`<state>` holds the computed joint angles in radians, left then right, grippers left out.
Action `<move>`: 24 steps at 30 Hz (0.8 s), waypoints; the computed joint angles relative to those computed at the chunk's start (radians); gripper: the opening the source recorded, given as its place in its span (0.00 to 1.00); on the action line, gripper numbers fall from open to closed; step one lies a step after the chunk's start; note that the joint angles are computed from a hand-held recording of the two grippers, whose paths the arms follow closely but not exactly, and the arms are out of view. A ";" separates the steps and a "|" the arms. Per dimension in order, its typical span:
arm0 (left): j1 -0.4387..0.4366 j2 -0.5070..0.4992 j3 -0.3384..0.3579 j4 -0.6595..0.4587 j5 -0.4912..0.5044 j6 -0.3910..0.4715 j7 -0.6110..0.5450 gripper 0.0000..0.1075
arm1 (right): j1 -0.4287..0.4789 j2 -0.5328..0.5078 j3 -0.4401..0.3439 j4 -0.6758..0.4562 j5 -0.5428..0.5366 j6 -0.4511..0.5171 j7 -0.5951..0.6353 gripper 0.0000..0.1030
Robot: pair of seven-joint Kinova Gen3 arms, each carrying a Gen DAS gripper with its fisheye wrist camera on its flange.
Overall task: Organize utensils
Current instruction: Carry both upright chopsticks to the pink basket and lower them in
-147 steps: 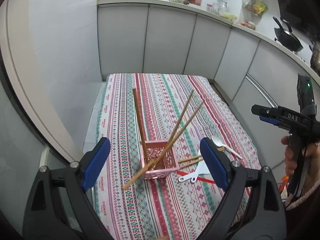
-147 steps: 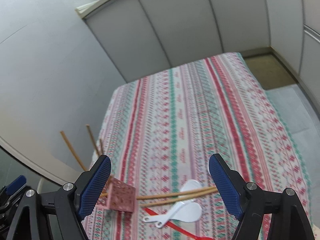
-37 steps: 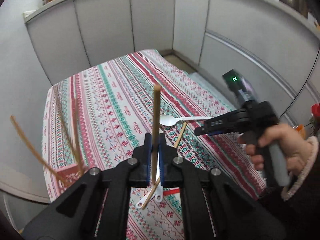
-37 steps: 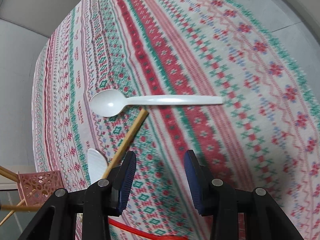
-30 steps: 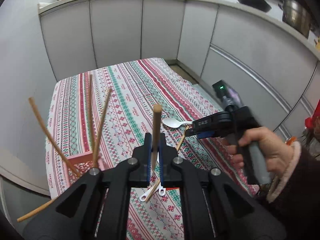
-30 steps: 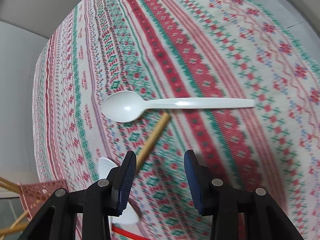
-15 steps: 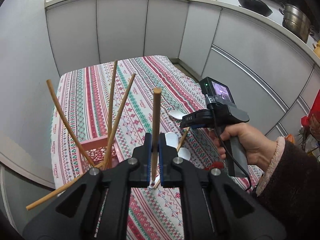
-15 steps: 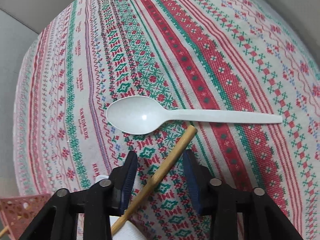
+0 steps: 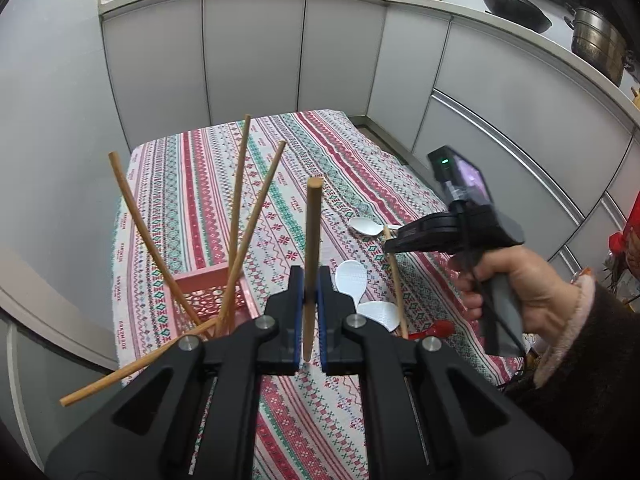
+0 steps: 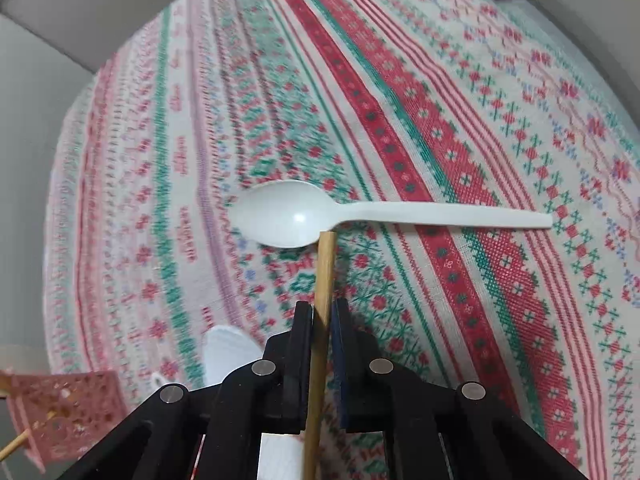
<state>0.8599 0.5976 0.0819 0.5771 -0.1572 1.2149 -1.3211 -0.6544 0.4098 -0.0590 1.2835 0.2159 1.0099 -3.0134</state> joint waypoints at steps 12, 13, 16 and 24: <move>0.014 -0.059 -0.002 0.050 -0.035 -0.031 0.031 0.06 | -0.124 -0.133 -0.033 0.027 0.193 -0.028 -0.108 0.07; 0.015 -0.064 -0.001 0.051 -0.037 -0.031 0.037 0.06 | -0.137 -0.138 -0.037 0.022 0.214 -0.019 -0.119 0.07; 0.010 -0.079 0.001 0.063 -0.040 -0.039 0.050 0.06 | -0.174 -0.146 -0.050 -0.015 0.276 0.021 -0.132 0.07; 0.006 -0.115 0.005 0.086 -0.056 -0.051 0.078 0.06 | -0.259 -0.145 -0.063 -0.098 0.411 0.091 -0.147 0.07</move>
